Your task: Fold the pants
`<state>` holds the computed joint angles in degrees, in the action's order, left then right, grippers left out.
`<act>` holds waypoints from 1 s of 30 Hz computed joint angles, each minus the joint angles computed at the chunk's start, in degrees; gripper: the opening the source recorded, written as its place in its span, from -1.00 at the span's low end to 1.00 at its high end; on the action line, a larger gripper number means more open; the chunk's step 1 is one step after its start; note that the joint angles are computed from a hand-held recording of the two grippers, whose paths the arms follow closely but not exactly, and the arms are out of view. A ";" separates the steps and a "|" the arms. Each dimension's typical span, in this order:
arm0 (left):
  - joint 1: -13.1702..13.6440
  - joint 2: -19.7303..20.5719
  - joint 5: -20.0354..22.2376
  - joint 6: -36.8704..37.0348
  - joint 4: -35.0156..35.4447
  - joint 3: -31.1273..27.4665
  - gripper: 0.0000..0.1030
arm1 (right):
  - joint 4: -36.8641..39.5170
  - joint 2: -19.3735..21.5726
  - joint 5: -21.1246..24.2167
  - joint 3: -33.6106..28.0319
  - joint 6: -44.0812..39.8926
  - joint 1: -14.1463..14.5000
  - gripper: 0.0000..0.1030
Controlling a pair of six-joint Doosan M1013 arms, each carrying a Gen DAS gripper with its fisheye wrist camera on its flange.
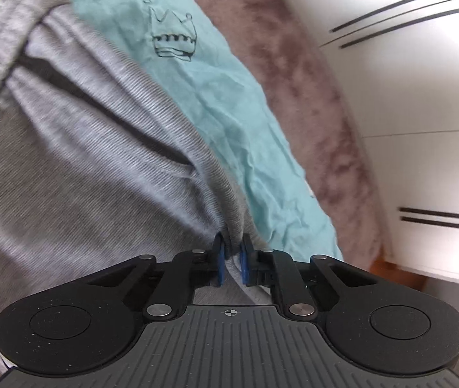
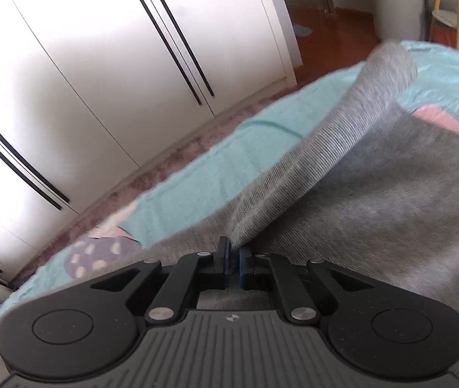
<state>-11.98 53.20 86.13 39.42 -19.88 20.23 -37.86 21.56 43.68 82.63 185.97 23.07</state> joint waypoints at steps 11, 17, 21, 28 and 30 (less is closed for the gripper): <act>4.44 -33.70 -29.66 34.34 -17.28 49.08 -0.79 | -20.82 -16.95 1.51 13.85 22.70 10.74 -0.91; 6.23 -44.88 -30.57 36.83 -16.62 69.57 -0.81 | -13.44 -21.15 8.28 21.23 26.73 18.63 -0.90; 6.91 -46.27 -33.96 31.14 -13.37 75.71 -0.97 | 0.68 -20.88 7.39 24.03 25.38 17.99 -0.89; 6.16 -45.63 -42.59 24.73 -5.95 73.35 0.07 | -8.58 -20.51 6.31 25.04 38.23 19.37 -0.31; 5.85 -45.89 -41.04 22.91 -6.20 72.58 0.15 | -13.25 -21.02 4.23 26.47 46.90 19.62 -0.04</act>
<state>-6.14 7.30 45.09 62.33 -26.07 92.81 -51.10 0.53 47.91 109.11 232.87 42.69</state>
